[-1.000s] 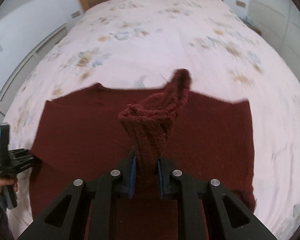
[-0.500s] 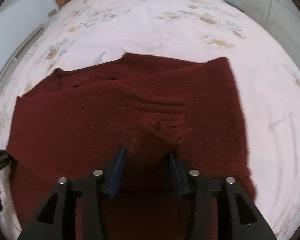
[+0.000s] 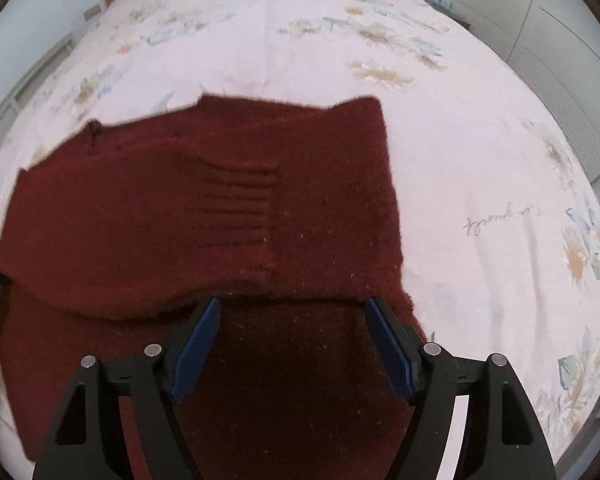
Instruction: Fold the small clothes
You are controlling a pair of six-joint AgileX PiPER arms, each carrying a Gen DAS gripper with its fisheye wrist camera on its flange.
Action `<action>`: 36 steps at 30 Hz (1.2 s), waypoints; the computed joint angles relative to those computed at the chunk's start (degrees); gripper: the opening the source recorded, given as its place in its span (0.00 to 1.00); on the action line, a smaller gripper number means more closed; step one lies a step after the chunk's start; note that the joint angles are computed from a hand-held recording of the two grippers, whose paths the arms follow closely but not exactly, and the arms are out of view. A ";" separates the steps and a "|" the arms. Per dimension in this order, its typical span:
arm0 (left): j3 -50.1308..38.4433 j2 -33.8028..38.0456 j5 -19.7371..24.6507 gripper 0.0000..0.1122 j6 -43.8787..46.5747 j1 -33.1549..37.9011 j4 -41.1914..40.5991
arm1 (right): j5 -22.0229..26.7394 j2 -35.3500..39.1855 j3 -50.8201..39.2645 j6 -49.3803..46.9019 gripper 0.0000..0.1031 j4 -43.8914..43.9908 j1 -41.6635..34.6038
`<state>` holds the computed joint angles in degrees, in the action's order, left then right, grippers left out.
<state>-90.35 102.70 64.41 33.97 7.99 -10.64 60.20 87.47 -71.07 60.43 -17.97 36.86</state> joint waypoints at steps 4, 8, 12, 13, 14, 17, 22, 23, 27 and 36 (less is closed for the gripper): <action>-1.25 -2.32 1.48 0.64 -0.39 -0.69 -0.46 | -0.66 0.64 -3.80 -4.66 0.74 2.45 -3.37; -2.81 -3.27 2.84 0.82 -2.78 -2.62 0.23 | -2.08 6.17 -8.85 -12.54 0.74 7.96 -7.65; -2.16 -3.05 1.16 0.85 -2.32 -3.97 -0.33 | -3.53 13.01 -12.55 -19.30 0.74 16.25 -12.11; -2.14 -3.05 1.08 0.86 -2.64 -4.49 -0.26 | -3.14 14.60 -13.56 -19.59 0.73 16.82 -12.39; -1.64 -3.11 0.50 0.91 -3.26 -5.33 -0.17 | -3.31 15.50 -14.01 -20.15 0.69 17.25 -12.43; -1.92 -2.15 0.14 0.91 -4.78 -7.08 -0.01 | -3.29 17.49 -15.71 -21.70 0.42 16.70 -11.17; -1.96 -1.18 0.09 0.91 -4.81 -8.00 -0.36 | -0.74 17.14 -19.46 -23.18 0.12 10.56 -7.85; -1.98 -1.18 0.13 0.91 -4.86 -8.18 -0.45 | -1.09 16.50 -19.32 -22.20 0.11 9.00 -7.24; -1.69 -1.44 0.05 0.91 -5.65 -9.01 -0.15 | -2.85 14.44 -17.66 -17.88 0.12 3.98 -6.02; 0.31 -1.60 -2.24 0.91 -5.85 -10.66 -0.28 | -2.10 14.54 -15.20 -10.29 0.71 1.39 -4.95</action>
<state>-90.04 101.10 62.17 28.11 -2.67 -10.92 58.10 102.02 -86.28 50.14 -16.58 31.92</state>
